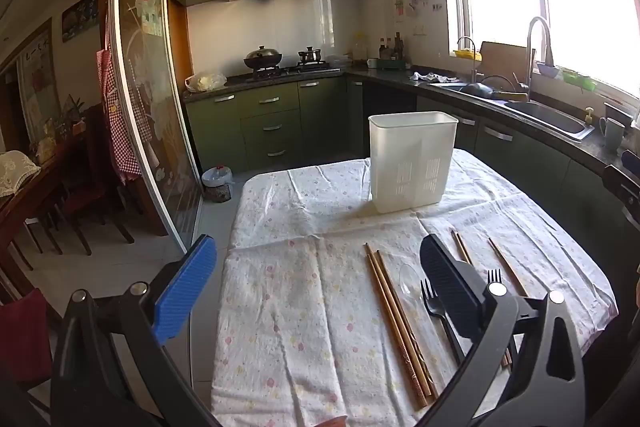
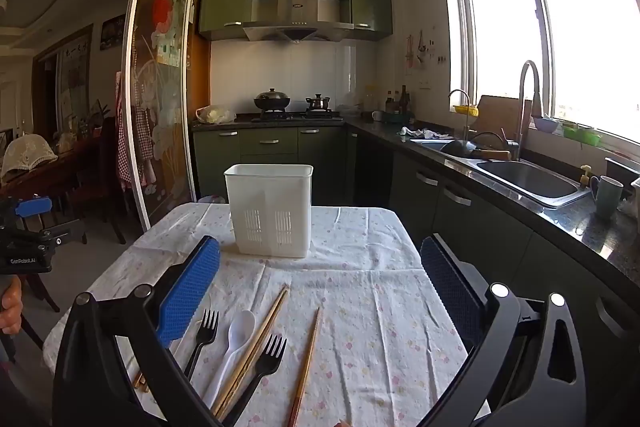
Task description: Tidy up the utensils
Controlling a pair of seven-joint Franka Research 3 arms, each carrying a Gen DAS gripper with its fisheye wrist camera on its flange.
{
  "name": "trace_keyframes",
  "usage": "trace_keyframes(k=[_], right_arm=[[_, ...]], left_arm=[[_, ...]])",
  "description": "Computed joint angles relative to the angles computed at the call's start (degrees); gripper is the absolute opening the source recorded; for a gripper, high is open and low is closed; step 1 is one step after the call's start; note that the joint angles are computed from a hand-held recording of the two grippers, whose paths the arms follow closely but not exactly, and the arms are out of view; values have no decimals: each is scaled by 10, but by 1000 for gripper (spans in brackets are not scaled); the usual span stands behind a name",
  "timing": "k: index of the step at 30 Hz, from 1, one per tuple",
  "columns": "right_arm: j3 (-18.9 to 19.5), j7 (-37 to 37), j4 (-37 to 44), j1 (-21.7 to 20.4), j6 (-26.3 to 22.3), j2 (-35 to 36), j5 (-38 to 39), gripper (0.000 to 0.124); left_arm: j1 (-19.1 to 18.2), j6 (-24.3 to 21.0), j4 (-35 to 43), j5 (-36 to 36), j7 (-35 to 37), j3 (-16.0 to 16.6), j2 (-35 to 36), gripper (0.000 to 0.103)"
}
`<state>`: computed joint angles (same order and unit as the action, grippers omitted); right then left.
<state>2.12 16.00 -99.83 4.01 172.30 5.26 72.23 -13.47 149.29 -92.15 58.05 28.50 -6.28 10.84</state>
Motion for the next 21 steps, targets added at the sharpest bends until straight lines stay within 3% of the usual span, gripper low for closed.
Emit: trace_keyframes(k=[21], right_arm=[[1,50,0,-5,-12,6,-47,99]], left_arm=[[1,11,-2,-33,37,-1,4,97]])
